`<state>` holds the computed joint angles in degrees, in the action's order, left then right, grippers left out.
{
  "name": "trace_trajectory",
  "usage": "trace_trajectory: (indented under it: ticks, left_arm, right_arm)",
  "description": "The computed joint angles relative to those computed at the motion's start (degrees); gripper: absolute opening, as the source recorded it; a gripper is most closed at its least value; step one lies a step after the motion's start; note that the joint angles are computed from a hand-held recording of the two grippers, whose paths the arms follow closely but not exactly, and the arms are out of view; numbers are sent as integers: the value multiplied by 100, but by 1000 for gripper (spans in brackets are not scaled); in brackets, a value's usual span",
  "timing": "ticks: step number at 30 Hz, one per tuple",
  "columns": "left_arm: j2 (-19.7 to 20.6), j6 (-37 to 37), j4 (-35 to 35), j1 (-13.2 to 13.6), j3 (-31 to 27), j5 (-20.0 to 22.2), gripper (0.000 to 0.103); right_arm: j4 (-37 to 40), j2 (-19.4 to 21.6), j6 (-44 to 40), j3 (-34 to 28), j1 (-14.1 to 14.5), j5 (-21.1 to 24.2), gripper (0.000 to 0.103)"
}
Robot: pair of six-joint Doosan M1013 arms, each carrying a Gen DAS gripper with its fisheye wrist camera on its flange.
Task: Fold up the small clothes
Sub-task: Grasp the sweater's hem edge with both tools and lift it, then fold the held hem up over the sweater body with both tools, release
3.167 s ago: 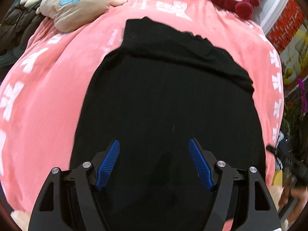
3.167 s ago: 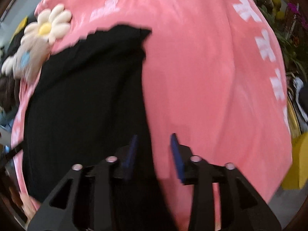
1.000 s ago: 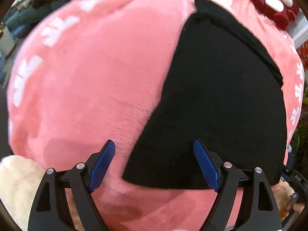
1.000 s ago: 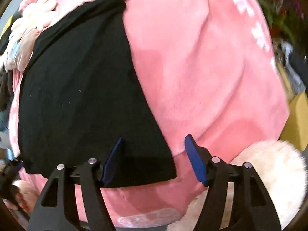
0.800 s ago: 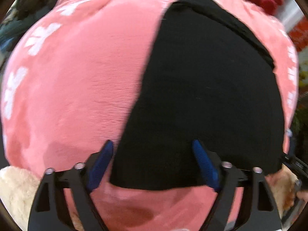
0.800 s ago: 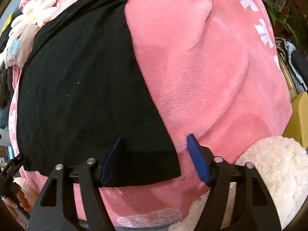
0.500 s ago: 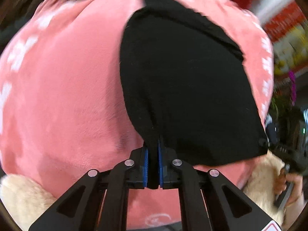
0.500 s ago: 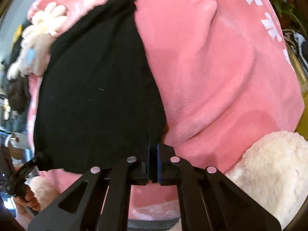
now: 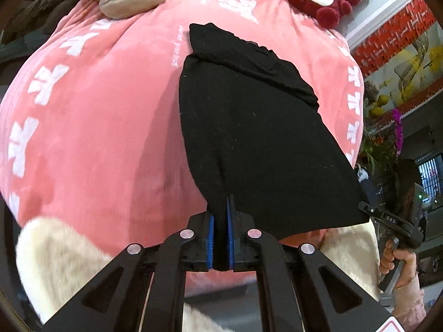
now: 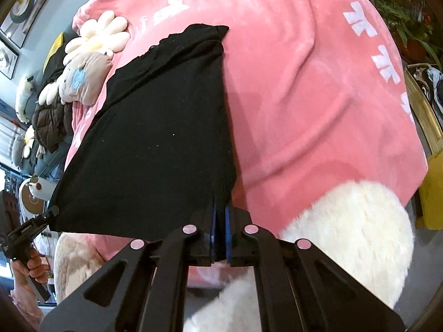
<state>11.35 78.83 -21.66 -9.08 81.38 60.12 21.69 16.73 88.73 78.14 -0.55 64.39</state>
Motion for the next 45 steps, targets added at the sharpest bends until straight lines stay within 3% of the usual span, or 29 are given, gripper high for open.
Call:
trace_trajectory:
  ticks: [9, 15, 20, 24, 25, 27, 28, 30, 32, 38, 45]
  left_arm:
    - [-458, -46, 73, -277, 435, 683, 5]
    - [-514, -211, -10, -232, 312, 615, 5]
    - [77, 275, 270, -155, -661, 298, 5]
    - [927, 324, 1246, -226, -1886, 203, 5]
    - [1204, 245, 1521, -237, -2261, 285, 8]
    - [1880, -336, 2581, -345, -3133, 605, 23]
    - [2268, -685, 3229, -417, -3592, 881, 47]
    - [2724, -957, 3798, -468, -4110, 1373, 51]
    - [2910, -815, 3758, -451, -4312, 1612, 51]
    - [2735, -336, 3915, -579, -3733, 1348, 57]
    - [2779, -237, 3625, -637, -3723, 1365, 58]
  right_arm:
    - [-120, -600, -62, 671, -36, 478, 3]
    - [160, -658, -121, 485, -130, 329, 3]
    - [453, -98, -272, -462, -112, -303, 3]
    - [121, 806, -34, -1739, 63, -792, 4]
    - [108, 1147, 142, -2147, 98, -840, 8]
    - [-512, 1710, 685, -2862, 234, -697, 12]
    - [-1067, 1988, 1084, -3207, 329, -580, 14]
    - [-1275, 2132, 1423, -3364, 388, -519, 14]
    - [-785, 2010, 1272, -3060, 362, -723, 14]
    - [-735, 1802, 325, -2453, 467, -676, 14]
    - [-1009, 1886, 274, -2542, 616, -761, 14]
